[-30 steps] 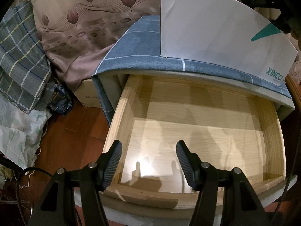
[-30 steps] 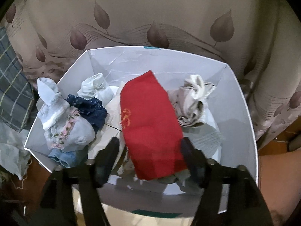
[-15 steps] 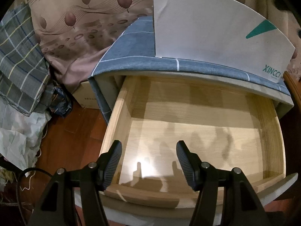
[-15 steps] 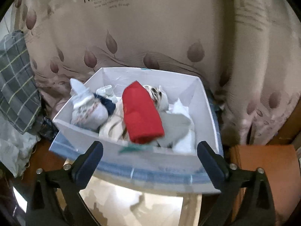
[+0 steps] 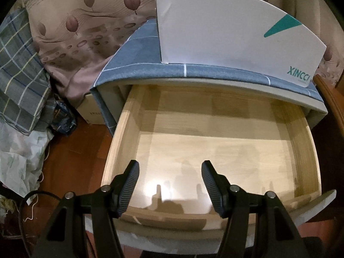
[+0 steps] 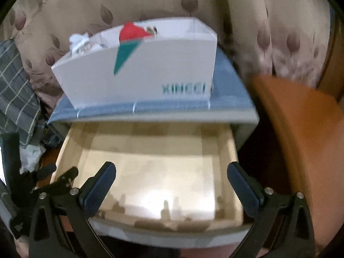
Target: Take underwear out of drawer
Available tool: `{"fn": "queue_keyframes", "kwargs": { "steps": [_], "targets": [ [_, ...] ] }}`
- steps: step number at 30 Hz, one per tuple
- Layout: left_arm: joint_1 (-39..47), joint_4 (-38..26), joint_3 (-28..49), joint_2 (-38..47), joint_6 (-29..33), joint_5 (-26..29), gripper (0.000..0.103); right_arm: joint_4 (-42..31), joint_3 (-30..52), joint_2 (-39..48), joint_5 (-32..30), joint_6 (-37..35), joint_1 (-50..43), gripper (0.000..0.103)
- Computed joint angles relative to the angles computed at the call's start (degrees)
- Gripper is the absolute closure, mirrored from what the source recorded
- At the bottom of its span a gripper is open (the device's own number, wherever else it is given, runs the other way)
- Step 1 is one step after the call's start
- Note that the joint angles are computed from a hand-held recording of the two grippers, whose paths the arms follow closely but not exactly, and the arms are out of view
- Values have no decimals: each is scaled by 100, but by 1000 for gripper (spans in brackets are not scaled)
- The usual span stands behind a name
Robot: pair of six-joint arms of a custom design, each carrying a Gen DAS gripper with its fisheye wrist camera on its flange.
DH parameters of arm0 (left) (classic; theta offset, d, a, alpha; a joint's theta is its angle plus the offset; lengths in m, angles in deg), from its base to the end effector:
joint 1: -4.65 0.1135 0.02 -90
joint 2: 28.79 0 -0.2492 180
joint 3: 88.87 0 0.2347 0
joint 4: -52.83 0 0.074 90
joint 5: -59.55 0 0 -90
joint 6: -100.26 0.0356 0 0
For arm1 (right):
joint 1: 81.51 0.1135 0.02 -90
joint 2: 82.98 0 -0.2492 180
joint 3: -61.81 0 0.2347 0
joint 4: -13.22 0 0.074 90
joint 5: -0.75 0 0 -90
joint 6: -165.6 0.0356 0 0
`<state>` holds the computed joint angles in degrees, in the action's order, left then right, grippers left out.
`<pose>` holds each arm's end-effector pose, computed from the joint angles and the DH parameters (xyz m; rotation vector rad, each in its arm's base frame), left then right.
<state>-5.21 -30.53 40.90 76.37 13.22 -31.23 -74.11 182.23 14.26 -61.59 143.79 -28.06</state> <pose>0.3502 -0.0604 0.3581 0.2849 2.5806 -0.0261 0.1998 0.2417 0.3581 0.4609 2.4618 0.2009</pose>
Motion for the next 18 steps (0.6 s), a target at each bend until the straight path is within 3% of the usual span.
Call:
{"fn": "queue_keyframes", "kwargs": {
  "steps": [4, 18],
  "targets": [
    [29, -124, 15, -52, -40, 50, 41, 113, -266, 66, -63, 333, 174, 0],
    [18, -215, -224, -379, 133, 83, 41, 433, -547, 232, -541, 349, 322, 0]
  ]
}}
